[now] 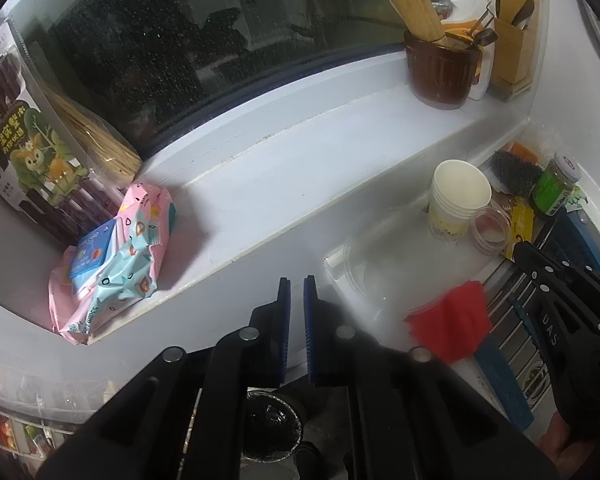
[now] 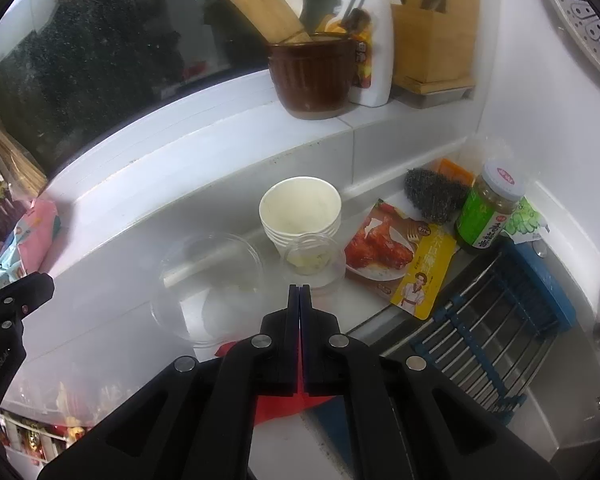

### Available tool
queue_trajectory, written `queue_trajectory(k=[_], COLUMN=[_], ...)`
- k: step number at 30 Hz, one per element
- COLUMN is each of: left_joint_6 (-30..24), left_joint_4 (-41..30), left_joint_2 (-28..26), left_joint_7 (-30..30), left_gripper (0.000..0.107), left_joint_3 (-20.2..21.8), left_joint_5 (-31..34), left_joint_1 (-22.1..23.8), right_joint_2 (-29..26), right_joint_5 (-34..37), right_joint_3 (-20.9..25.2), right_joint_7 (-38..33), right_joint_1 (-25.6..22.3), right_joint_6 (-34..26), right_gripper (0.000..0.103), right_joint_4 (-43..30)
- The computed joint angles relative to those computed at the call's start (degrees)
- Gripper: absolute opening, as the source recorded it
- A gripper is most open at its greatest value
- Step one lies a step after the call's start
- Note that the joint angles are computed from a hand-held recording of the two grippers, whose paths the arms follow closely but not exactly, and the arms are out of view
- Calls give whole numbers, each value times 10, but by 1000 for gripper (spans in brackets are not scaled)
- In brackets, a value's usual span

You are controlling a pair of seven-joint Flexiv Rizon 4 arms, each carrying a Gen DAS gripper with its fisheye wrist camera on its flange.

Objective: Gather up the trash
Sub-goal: 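Move both tools down toward the cups on the counter, then close the right tool around the clear plastic cup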

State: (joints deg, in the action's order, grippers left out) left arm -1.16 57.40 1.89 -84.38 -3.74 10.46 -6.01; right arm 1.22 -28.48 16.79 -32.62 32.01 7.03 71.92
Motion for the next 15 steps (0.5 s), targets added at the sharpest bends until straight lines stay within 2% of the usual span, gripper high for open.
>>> queue_trajectory(k=[4, 6, 7, 8, 10, 11, 12, 13, 14, 15], left_joint_6=[-1, -5, -6, -11, -17, -21, -24, -26, -20, -9], left_joint_4=[-1, -1, -2, -4, -6, -7, -8, -9, -5, 2], left_joint_2=[-1, -1, -2, -3, -5, -6, -7, -8, -5, 0], left_joint_7=[-1, -4, -7, -8, -10, -12, -13, -15, -19, -20], left_gripper=[8, 8, 8, 8, 10, 20, 40, 55, 77, 79], left_joint_3=[0, 1, 1, 2, 3, 3, 4, 4, 5, 7], left_joint_5=[1, -2, -4, -5, -8, -8, -9, -10, -9, -9], left_joint_1=[-1, 0, 1, 2, 3, 3, 3, 4, 3, 2], right_joint_2=[4, 6, 7, 10, 9, 9, 9, 9, 10, 11], right_joint_5=[5, 3, 0, -7, -14, -15, -14, -14, -14, -13], right_joint_3=[-2, -1, -1, 0, 2, 2, 1, 1, 1, 1], right_joint_7=[-2, 0, 2, 5, 0, -2, -2, 1, 3, 5], right_joint_1=[-5, -7, -8, -9, -9, -9, -10, -10, -11, -12], right_joint_6=[14, 18, 20, 30, 31, 30, 30, 28, 27, 26], right_gripper=[3, 29, 56, 63, 63, 64, 65, 69, 72, 72], right_joint_4=[9, 12, 13, 20, 20, 20, 21, 22, 24, 25])
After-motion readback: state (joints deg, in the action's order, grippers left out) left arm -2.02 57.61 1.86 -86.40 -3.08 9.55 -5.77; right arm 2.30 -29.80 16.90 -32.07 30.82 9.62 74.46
